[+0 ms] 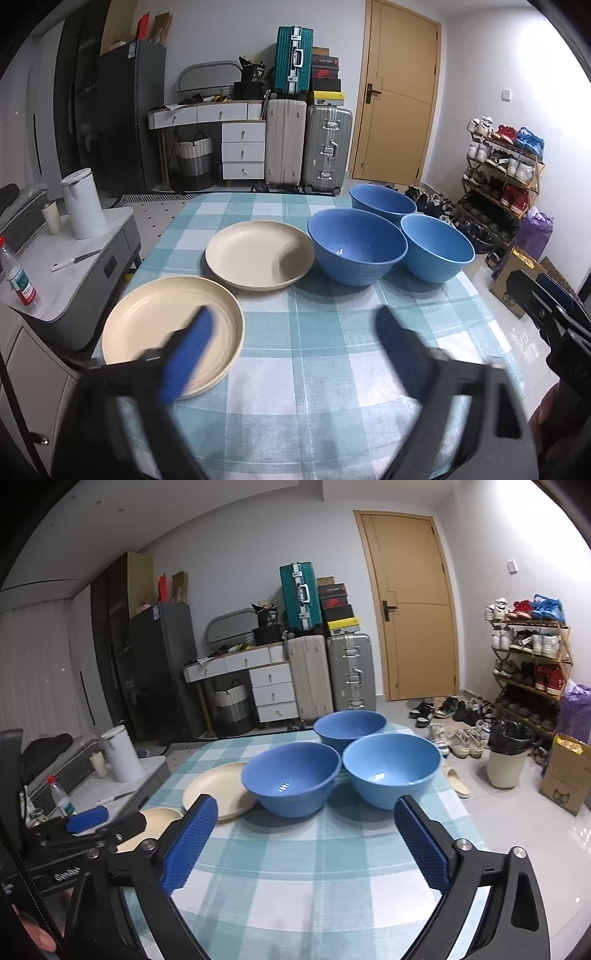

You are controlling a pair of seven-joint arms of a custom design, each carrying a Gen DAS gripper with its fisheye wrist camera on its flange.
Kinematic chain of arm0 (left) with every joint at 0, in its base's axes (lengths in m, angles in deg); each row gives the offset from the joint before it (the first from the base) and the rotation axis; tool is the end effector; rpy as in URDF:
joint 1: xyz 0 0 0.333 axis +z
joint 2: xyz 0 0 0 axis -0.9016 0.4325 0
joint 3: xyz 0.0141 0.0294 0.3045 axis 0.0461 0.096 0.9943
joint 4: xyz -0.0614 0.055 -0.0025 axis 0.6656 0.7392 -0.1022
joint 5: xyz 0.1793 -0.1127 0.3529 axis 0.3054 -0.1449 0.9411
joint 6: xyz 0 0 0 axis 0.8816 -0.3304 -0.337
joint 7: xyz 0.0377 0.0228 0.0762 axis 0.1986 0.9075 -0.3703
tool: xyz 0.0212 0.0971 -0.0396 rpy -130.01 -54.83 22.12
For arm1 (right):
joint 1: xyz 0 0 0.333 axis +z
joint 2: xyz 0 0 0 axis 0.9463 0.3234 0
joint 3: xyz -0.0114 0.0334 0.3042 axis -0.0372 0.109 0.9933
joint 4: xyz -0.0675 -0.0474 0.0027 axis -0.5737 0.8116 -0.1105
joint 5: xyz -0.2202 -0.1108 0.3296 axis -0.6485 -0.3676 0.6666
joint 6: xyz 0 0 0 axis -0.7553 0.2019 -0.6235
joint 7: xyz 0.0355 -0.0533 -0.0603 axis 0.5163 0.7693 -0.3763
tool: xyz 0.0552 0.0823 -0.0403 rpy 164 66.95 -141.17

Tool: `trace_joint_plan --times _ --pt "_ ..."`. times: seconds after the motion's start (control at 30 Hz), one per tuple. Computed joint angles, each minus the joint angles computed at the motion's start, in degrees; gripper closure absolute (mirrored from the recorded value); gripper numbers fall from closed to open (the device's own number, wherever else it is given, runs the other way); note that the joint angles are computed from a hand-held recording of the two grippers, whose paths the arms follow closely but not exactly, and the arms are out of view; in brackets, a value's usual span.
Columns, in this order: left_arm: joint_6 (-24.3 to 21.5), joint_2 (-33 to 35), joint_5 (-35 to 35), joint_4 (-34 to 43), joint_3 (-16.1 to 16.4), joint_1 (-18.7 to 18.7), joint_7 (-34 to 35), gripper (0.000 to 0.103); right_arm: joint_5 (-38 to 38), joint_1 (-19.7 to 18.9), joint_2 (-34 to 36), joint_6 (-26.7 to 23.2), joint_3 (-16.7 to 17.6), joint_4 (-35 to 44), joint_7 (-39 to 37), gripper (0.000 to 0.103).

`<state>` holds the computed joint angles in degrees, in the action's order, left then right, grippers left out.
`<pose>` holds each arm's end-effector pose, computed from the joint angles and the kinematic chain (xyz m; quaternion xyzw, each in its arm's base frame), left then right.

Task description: Organize plates and bowls

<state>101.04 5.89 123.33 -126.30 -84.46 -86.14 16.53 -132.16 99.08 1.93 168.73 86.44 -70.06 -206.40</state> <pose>0.5392 -0.3926 0.4774 -0.5487 0.6974 -0.3919 0.2429 0.4429 0.3788 0.4882 -0.5132 0.6504 -0.3813 0.4101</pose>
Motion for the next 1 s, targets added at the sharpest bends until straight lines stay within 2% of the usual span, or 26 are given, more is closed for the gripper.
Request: trace_joint_plan --times 0.1,0.3,0.43,0.57,0.73,0.83,0.93,1.0 --pt "0.12 -0.16 6.01 -0.02 1.19 -1.39 -5.12 0.004 -0.56 0.12 -0.25 -0.95 0.34 -0.94 1.13 0.003" --pt "-1.13 -0.03 8.77 0.15 0.79 -1.69 -6.89 0.004 -0.75 0.95 0.89 -2.62 0.67 -0.79 -0.63 0.002" --pt "-1.75 0.27 8.53 0.49 0.58 -1.25 -7.33 0.004 -0.94 1.36 2.65 -0.98 0.04 0.89 -1.61 0.002" --pt "-2.44 0.94 3.56 0.69 -0.11 0.08 -4.11 0.003 0.16 1.7 5.35 1.64 -0.92 3.71 -5.09 0.002" --pt "-4.09 2.99 -7.15 1.94 -1.5 2.15 5.79 0.003 4.31 2.05 10.79 6.18 -2.87 9.19 -11.65 0.002" --pt "-4.81 4.1 -11.2 3.0 -1.42 2.73 8.94 0.003 6.74 2.65 14.31 8.57 -4.25 13.06 -15.41 0.002" --pt "-6.34 5.48 -16.29 4.77 -1.94 4.04 13.7 0.003 8.73 3.66 17.71 9.56 -5.62 17.02 -19.47 0.002" --pt "-9.2 7.23 -20.57 7.72 -2.62 5.04 17.83 0.003 10.65 4.02 19.82 11.02 -6.6 19.38 -21.94 0.002"
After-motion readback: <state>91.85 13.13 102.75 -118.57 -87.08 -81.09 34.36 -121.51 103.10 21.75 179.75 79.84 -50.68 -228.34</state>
